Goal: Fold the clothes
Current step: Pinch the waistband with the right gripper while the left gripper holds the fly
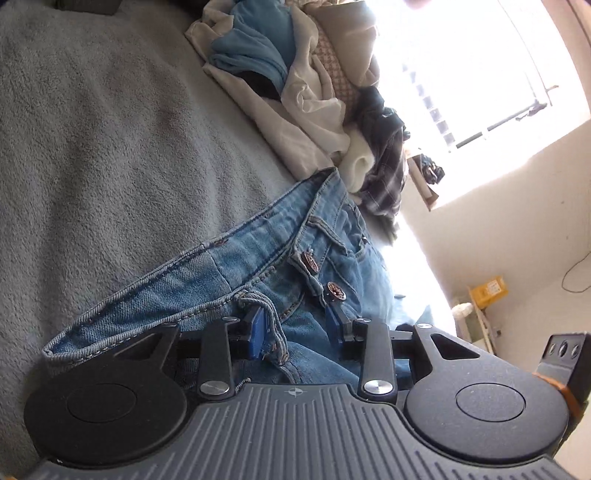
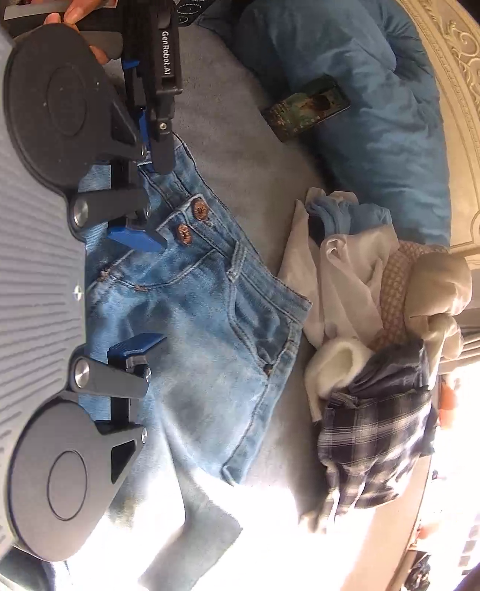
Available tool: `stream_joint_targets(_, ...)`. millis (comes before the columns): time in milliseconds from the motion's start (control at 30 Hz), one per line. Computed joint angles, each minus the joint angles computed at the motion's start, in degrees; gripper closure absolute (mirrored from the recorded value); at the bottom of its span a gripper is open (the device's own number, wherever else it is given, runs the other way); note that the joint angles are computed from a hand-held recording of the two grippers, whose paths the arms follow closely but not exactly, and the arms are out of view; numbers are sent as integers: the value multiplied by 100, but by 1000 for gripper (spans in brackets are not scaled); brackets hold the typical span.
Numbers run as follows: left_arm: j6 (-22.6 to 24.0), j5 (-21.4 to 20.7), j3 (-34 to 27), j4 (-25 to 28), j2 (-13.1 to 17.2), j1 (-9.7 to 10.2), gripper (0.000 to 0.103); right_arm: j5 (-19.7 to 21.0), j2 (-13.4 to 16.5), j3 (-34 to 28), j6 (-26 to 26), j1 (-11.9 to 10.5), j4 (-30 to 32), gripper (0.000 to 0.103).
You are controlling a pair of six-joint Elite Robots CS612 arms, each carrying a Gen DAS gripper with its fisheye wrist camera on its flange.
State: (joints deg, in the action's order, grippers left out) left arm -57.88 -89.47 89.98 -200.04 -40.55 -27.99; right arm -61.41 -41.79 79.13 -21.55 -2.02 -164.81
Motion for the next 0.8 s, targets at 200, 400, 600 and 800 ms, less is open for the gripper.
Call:
stream_joint_targets(200, 435, 455, -6, 578, -112, -84, 93, 2, 407, -733, -799, 214, 212, 56)
stream_joint_targets(400, 637, 481, 5, 557, -104, -82, 94, -298, 768, -1367, -1510, 395, 1014, 60)
stream_joint_targets(600, 898, 679, -15, 590, -107, -122, 96, -398, 827, -1579, -1567, 401, 1431, 84)
stream_joint_targets(800, 1075, 1272, 57, 328, -148, -218, 100, -613, 758, -1302, -1505, 477, 542, 96)
